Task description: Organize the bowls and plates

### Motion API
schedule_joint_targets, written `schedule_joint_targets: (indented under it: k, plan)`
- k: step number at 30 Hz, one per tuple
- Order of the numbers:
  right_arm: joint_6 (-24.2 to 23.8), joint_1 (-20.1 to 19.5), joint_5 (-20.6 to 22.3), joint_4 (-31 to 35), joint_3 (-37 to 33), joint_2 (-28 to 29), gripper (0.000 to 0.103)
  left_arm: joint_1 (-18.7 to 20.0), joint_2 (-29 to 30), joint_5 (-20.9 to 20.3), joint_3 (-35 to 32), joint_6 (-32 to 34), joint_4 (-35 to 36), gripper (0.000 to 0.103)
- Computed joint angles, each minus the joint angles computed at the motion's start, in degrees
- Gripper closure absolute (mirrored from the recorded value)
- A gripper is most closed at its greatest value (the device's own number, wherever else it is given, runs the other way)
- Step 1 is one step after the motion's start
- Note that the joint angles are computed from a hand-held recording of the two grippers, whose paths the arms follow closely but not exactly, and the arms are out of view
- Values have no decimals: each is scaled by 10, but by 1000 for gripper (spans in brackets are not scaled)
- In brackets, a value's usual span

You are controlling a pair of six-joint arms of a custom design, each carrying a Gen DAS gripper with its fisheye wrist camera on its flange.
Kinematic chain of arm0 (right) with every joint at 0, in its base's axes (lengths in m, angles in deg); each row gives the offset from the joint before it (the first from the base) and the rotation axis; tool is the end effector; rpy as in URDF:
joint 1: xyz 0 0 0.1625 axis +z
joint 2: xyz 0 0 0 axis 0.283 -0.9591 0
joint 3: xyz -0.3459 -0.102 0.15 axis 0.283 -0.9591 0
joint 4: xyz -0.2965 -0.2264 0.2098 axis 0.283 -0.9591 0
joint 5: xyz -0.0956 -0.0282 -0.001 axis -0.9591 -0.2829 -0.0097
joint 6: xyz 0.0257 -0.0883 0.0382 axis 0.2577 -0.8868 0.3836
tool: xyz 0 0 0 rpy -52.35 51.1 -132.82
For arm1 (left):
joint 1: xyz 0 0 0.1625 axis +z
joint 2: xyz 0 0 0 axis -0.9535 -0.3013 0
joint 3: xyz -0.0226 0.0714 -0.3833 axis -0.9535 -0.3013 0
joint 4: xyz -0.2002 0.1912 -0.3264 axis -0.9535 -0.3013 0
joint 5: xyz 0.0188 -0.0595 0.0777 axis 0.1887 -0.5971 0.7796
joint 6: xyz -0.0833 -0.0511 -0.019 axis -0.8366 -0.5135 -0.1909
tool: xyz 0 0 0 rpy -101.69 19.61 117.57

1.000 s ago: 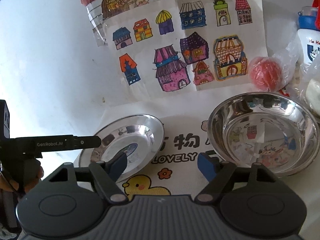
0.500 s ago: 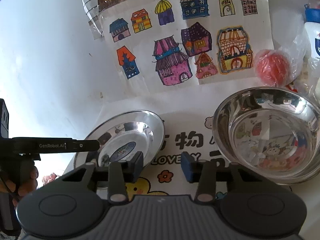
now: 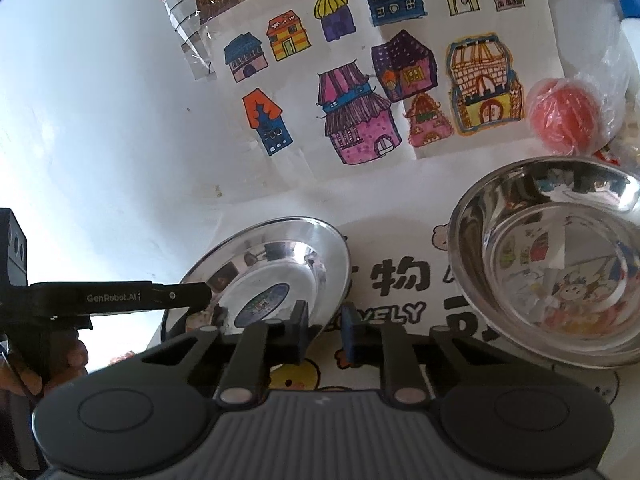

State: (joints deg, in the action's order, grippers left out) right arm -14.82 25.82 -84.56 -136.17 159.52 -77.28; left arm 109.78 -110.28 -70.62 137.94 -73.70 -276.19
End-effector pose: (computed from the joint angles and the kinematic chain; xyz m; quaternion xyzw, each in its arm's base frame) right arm -0.1144 -0.3470 0.2579 0.1105 -0.8667 0.4527 0.1782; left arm -0.2929 -0.4664 -0.0823 0.2472 0.9053 -0.2957 0.1787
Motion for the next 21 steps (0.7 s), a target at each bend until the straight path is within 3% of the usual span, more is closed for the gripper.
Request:
schedule_joint_targets:
  k: [13,21]
  plan:
    - [6,-21,19,32,8,-25,86,-6,-4,1,3,-8,12,84]
    - [-31,-79,78,109,38,-111,86,-33,-10,7,23,-21,7,84]
